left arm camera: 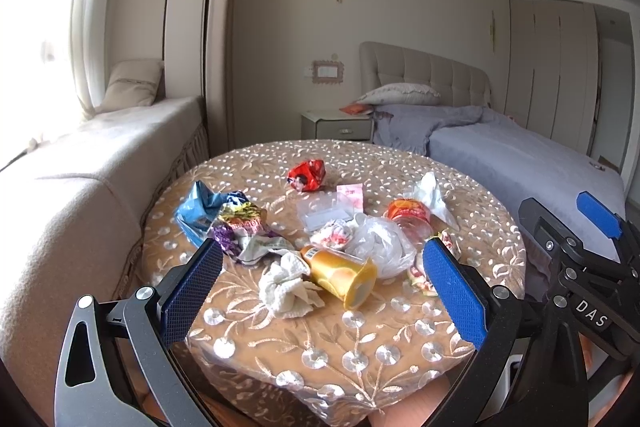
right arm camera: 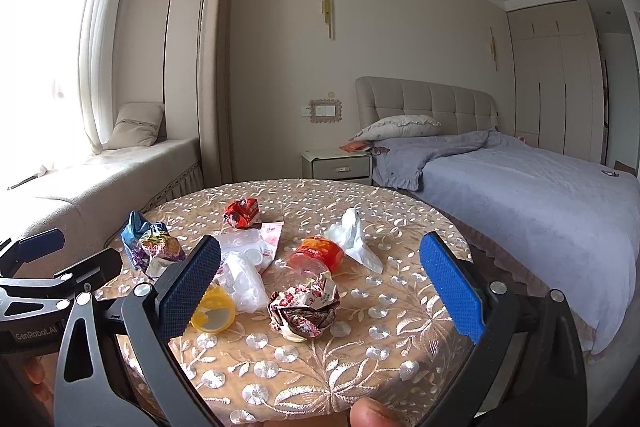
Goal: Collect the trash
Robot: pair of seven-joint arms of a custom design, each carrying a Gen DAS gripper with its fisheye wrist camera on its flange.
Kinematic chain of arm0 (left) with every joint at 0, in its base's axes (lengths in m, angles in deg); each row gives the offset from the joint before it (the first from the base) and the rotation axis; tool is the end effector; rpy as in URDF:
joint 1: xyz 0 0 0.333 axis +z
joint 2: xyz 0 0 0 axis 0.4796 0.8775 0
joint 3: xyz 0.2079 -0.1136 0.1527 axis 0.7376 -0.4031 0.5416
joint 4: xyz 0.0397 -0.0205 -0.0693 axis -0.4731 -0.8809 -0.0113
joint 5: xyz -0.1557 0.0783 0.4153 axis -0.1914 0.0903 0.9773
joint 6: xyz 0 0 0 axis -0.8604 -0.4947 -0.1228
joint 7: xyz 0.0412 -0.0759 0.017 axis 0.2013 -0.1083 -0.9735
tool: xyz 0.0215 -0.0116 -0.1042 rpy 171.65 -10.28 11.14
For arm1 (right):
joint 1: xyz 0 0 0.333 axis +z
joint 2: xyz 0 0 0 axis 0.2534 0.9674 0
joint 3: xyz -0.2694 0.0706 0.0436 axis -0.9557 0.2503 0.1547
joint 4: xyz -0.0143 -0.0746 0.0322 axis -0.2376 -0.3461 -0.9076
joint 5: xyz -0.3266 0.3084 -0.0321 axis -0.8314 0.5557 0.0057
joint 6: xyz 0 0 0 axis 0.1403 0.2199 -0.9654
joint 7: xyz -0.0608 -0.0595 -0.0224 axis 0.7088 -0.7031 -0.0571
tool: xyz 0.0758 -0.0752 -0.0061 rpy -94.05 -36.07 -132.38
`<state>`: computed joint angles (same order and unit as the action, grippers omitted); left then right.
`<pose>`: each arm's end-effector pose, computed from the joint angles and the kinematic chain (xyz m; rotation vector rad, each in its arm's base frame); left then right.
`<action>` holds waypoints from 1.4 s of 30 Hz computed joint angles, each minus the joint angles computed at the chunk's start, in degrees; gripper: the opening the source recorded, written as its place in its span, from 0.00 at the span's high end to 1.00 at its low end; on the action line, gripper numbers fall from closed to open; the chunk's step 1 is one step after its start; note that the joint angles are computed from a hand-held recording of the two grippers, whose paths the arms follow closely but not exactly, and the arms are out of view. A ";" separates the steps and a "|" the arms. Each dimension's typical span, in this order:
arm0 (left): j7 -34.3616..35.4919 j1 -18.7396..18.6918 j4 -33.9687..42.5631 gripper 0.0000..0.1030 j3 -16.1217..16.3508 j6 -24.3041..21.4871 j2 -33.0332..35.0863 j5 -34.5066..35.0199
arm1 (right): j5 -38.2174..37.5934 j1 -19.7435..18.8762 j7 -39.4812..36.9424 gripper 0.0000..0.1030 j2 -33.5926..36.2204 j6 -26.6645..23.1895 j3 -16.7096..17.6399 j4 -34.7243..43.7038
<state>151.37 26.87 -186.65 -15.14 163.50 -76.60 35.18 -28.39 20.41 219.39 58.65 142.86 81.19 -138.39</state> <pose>0.5417 -0.1815 0.6793 -1.3896 1.6808 -1.1269 0.5048 0.2404 0.6574 -1.2872 1.4638 -1.1704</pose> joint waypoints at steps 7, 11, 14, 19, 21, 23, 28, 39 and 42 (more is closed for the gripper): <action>-0.64 0.17 0.03 0.04 -0.12 -0.17 0.06 0.28 | -0.32 -0.05 0.41 0.03 0.00 0.04 0.01 -0.02; -0.80 0.13 -0.21 0.04 -0.12 -0.19 -0.14 0.38 | 0.00 0.14 0.05 0.03 0.02 0.12 -0.10 -0.01; -1.01 0.33 0.03 0.04 -0.25 -0.17 0.15 0.71 | 0.02 0.17 -0.03 0.03 -0.04 0.17 -0.07 -0.04; -1.17 0.27 0.13 0.04 -0.26 -0.24 0.29 0.93 | 0.51 0.24 -0.38 0.03 0.00 0.37 -0.15 -0.02; -1.53 0.45 0.10 0.04 -0.50 -0.28 0.27 1.34 | 0.72 0.25 -0.56 0.03 -0.07 0.36 -0.14 -0.05; -1.74 0.46 0.16 0.04 -0.52 -0.35 0.31 1.48 | 0.71 0.19 -0.59 0.03 -0.14 0.36 -0.07 -0.10; -1.78 0.36 0.15 0.04 -0.43 -0.34 0.32 1.61 | 0.65 0.11 -0.52 0.03 -0.08 0.40 0.05 -0.01; -2.07 0.55 0.14 0.04 -0.48 -0.32 0.36 1.86 | 0.86 0.10 -0.64 0.03 0.11 0.87 -0.03 -0.04; -2.54 0.95 -0.12 0.04 -0.67 -0.17 0.20 2.47 | 1.13 0.20 -0.92 0.03 0.23 0.77 -0.05 0.03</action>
<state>148.83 27.82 -186.77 -15.81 163.33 -76.40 37.65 -27.26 20.61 218.47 58.88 143.63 81.14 -138.36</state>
